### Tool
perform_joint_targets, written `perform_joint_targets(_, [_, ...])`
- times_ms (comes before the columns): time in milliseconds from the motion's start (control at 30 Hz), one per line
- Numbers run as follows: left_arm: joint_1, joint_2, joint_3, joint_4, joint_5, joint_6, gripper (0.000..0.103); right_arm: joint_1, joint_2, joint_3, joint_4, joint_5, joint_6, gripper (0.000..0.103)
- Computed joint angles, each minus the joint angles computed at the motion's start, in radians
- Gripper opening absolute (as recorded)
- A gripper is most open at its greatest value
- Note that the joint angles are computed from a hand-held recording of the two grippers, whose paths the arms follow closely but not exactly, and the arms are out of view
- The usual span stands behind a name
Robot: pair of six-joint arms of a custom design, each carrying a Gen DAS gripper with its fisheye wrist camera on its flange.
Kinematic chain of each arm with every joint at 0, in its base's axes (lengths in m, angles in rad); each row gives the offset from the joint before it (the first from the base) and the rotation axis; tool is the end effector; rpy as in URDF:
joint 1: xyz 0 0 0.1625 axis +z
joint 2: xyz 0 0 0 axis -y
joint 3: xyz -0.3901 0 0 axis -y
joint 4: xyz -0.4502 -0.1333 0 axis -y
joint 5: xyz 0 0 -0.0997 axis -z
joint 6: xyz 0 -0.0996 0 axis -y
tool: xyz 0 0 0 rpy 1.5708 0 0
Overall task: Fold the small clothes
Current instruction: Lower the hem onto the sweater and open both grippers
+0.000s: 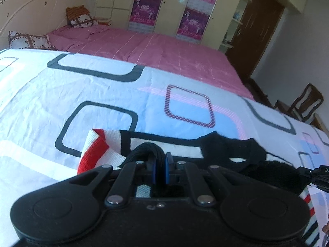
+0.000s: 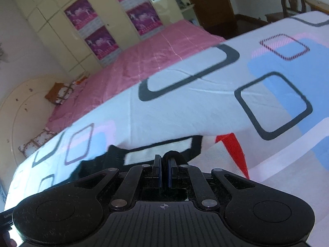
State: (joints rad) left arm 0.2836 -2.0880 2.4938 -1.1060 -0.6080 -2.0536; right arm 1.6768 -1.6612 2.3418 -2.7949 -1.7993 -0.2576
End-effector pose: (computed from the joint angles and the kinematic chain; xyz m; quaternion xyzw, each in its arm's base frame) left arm -0.1717 -0.2740 0.2110 -0.1194 0.8184 -0.4549 0.3302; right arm 0.1577 -0.4359 0.2362 0.1429 -0.9468 0.2576 0.1297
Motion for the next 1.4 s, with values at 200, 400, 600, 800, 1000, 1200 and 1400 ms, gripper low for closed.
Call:
perform_joint_targets(200, [0.058, 0.013, 0.001, -0.064, -0.012, 0.074, 0.015, -0.025, 0.029, -0.014, -0.020, 0.013, 0.033, 0.006])
perform_joint_targets(400, [0.037, -0.036, 0.005, -0.028, 0.025, 0.060, 0.032, -0.033, 0.010, -0.021, 0.004, 0.034, 0.019, 0.006])
perform_joint_targets(600, [-0.045, -0.003, -0.057, 0.304, 0.018, -0.195, 0.070, -0.039, -0.010, 0.001, -0.060, 0.043, 0.019, 0.084])
perform_joint_targets(800, [-0.097, -0.029, -0.030, 0.291, -0.018, -0.069, 0.060, -0.007, -0.028, 0.023, -0.141, 0.027, -0.109, 0.064])
perform_joint_targets(1000, [-0.019, 0.069, -0.015, 0.142, -0.054, 0.118, 0.038, 0.034, 0.009, 0.061, -0.143, -0.061, -0.320, 0.061])
perform_joint_targets(1200, [-0.047, 0.129, -0.008, 0.191, -0.076, 0.085, 0.031, 0.033, 0.070, 0.064, -0.199, -0.137, -0.384, 0.020])
perform_joint_targets(1400, [-0.061, 0.133, -0.004, 0.211, -0.087, 0.008, 0.032, -0.007, 0.066, 0.071, -0.229, -0.119, -0.352, 0.016])
